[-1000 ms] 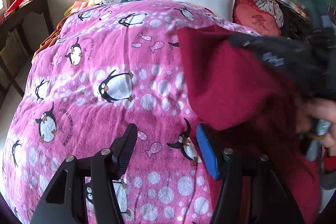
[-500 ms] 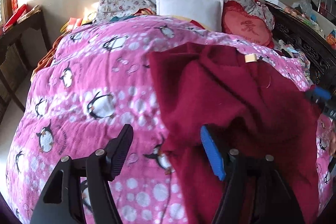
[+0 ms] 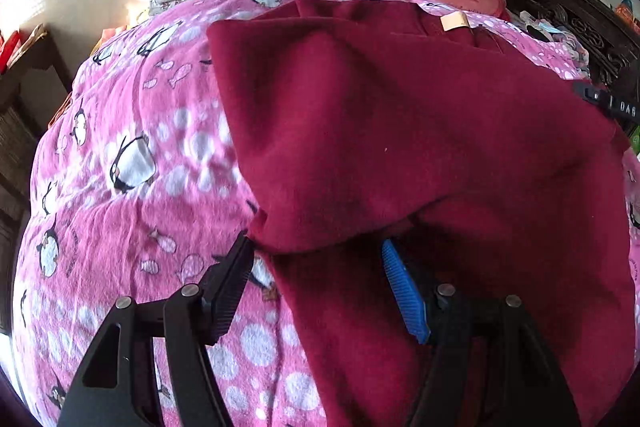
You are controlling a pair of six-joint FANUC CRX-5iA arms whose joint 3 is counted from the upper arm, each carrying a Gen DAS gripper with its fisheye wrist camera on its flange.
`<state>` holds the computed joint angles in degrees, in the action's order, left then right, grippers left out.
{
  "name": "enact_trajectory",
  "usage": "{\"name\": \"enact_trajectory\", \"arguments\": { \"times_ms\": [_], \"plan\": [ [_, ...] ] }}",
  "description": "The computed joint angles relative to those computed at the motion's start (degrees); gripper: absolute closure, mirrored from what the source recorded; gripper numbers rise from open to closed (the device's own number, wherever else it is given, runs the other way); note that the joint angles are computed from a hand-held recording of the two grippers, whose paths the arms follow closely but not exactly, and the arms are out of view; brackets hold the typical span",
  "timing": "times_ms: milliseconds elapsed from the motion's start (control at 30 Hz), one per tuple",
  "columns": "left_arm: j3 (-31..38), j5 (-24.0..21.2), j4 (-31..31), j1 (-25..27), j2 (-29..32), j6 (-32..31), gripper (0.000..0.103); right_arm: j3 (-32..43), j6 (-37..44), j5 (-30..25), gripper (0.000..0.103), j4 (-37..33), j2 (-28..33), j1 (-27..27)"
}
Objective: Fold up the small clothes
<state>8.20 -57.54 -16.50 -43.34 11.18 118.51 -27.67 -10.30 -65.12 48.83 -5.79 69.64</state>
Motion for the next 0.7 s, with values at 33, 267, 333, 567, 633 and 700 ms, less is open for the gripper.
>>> {"name": "enact_trajectory", "arguments": {
  "times_ms": [33,267,333,567,633,700],
  "plan": [
    [-0.7,0.6,0.9,0.3,-0.7,-0.4,0.037,-0.4,-1.0,-1.3,0.072,0.3,-0.5,0.9],
    [-0.2,3.6,0.2,-0.2,-1.7,3.8,0.027,-5.6,-8.0,-4.9,0.064,6.3,-6.0,8.3],
    [1.2,2.8,0.1,-0.6,0.1,4.8,0.027,-3.8,-4.8,-4.1,0.07,1.7,-3.3,7.5],
    [6.9,-4.0,-5.0,-4.7,3.9,5.8,0.026,-13.0,-20.8,-5.7,0.039,6.0,-14.7,11.8],
    [5.7,-1.2,-2.7,-4.5,1.9,5.8,0.026,-15.1,-28.0,-17.1,0.02,4.6,-18.5,17.5],
    [5.7,0.4,-1.0,-4.7,1.1,5.5,0.026,-17.8,-34.3,-24.3,0.02,0.9,-24.0,21.2]
  ]
}}
